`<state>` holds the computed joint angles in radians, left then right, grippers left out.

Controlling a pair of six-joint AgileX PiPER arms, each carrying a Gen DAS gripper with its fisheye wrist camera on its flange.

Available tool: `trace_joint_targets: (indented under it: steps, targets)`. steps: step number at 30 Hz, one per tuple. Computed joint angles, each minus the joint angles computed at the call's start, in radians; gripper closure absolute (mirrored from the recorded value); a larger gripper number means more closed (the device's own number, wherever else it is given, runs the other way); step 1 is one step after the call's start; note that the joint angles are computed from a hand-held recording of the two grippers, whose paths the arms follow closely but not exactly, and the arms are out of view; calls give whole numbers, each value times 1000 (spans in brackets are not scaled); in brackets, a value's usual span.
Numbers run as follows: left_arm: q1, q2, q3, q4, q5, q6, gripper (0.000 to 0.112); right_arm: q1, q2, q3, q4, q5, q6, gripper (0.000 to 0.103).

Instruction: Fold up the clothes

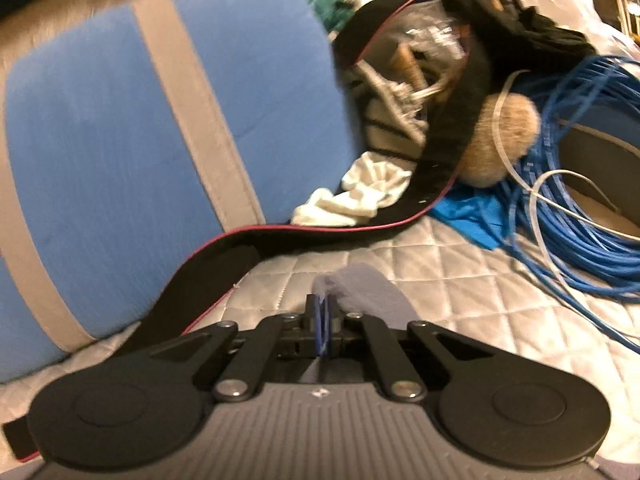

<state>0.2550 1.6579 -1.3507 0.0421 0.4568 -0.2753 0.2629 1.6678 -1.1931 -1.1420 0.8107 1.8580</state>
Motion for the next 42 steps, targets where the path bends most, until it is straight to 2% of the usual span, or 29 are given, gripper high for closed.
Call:
trace_joint_targets:
  steps: [3, 7, 13, 15, 16, 18, 19, 20, 22, 24, 26, 28, 30, 32, 34, 39, 41, 42]
  targets:
    - [41, -32, 10, -130, 22, 108, 108, 51, -159, 151, -62, 22, 133, 101]
    - [125, -89, 16, -331, 86, 270, 108, 175, -364, 311, -84, 126, 203, 101]
    - [289, -188, 39, -542, 252, 471, 108, 328, -662, 495, 66, 231, 94, 101]
    - [335, -221, 63, -558, 292, 528, 108, 351, -757, 545, 153, 240, 24, 100]
    - [359, -237, 77, -562, 310, 557, 108, 322, -805, 558, 222, 213, -34, 97]
    - [390, -269, 98, -505, 339, 580, 108, 333, -904, 585, 277, 253, -78, 94]
    - [405, -283, 109, -472, 348, 592, 108, 367, -935, 590, 276, 303, -84, 83]
    - [425, -297, 119, -451, 358, 607, 108, 364, -969, 592, 298, 319, -122, 67]
    - [479, -319, 129, -447, 384, 648, 107, 272, -1046, 602, 371, 270, -268, 40]
    - [535, -327, 117, -481, 428, 694, 105, 267, -1080, 604, 367, 297, -357, 30]
    - [569, -345, 115, -524, 456, 740, 91, 235, -1096, 595, 375, 305, -491, 23]
    - [575, -375, 131, -561, 457, 781, 63, 248, -1106, 589, 348, 322, -582, 16]
    - [550, -416, 152, -576, 448, 813, 52, 292, -1117, 588, 316, 351, -669, 11]
    - [496, -460, 174, -579, 431, 835, 47, 359, -1130, 600, 272, 375, -751, 6]
    - [428, -504, 194, -565, 418, 843, 35, 424, -1140, 616, 224, 393, -830, 2]
    - [137, -604, 220, -435, 354, 781, 32, 369, -1142, 673, 212, 244, -1173, 0]
    - [-23, -637, 232, -330, 313, 709, 31, 372, -1113, 698, 173, 226, -1235, 0]
    - [-109, -648, 239, -264, 290, 659, 31, 340, -1097, 706, 172, 190, -1279, 0]
